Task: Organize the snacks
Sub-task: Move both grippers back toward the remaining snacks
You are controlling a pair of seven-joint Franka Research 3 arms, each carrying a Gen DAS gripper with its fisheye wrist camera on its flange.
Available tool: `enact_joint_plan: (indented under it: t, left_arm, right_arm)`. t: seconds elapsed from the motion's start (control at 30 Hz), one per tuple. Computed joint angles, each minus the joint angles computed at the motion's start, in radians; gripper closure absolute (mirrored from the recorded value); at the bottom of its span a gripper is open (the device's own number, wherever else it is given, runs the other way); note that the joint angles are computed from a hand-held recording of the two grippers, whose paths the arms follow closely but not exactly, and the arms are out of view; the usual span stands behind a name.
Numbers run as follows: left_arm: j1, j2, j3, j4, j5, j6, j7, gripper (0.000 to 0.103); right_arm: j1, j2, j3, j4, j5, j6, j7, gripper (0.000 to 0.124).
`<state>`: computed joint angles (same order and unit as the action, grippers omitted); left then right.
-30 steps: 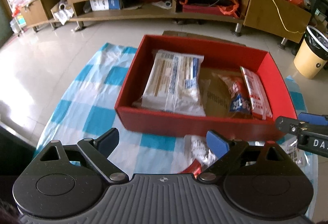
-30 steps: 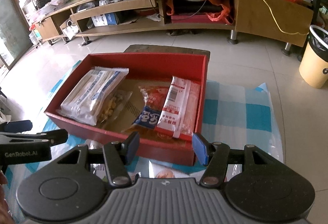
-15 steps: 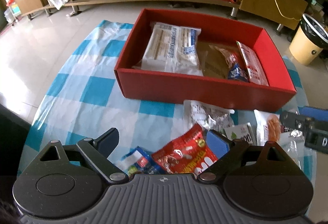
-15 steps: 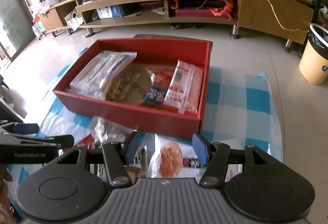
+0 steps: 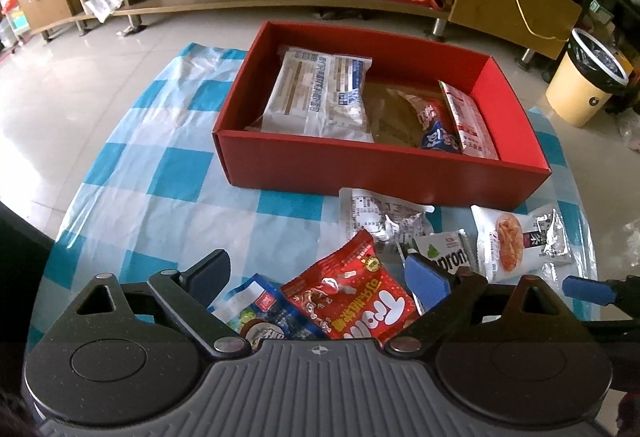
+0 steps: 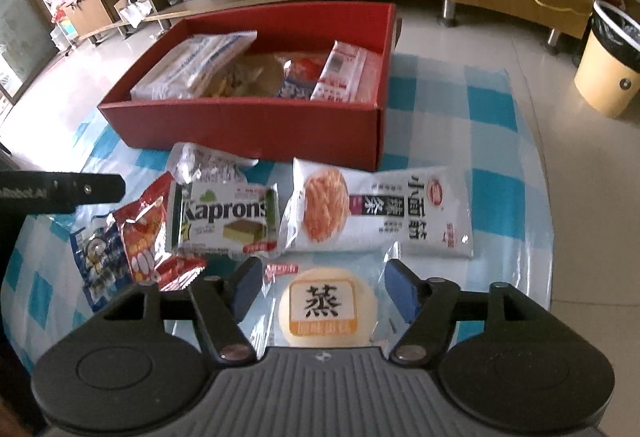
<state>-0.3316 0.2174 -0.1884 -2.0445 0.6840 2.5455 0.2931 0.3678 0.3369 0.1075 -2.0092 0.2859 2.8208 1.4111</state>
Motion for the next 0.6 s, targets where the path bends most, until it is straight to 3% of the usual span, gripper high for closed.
enact_joint_plan:
  t: [0.17, 0.37, 0.6]
  left_arm:
    - [0.001, 0.021, -0.006, 0.019, -0.023, 0.015, 0.031, 0.005]
    - [-0.011, 0.096, -0.003, 0.102, -0.063, 0.046, 0.086, 0.004]
    - [-0.032, 0.228, -0.014, 0.241, -0.110, 0.090, 0.312, 0.003]
  right_arm:
    - [0.031, 0.022, -0.032, 0.010, -0.068, -0.021, 0.041, 0.049]
    - [0.007, 0.020, -0.010, -0.007, -0.056, -0.012, 0.004, 0.043]
    - [-0.035, -0.016, 0.028, -0.069, 0.024, 0.023, -0.108, 0.044]
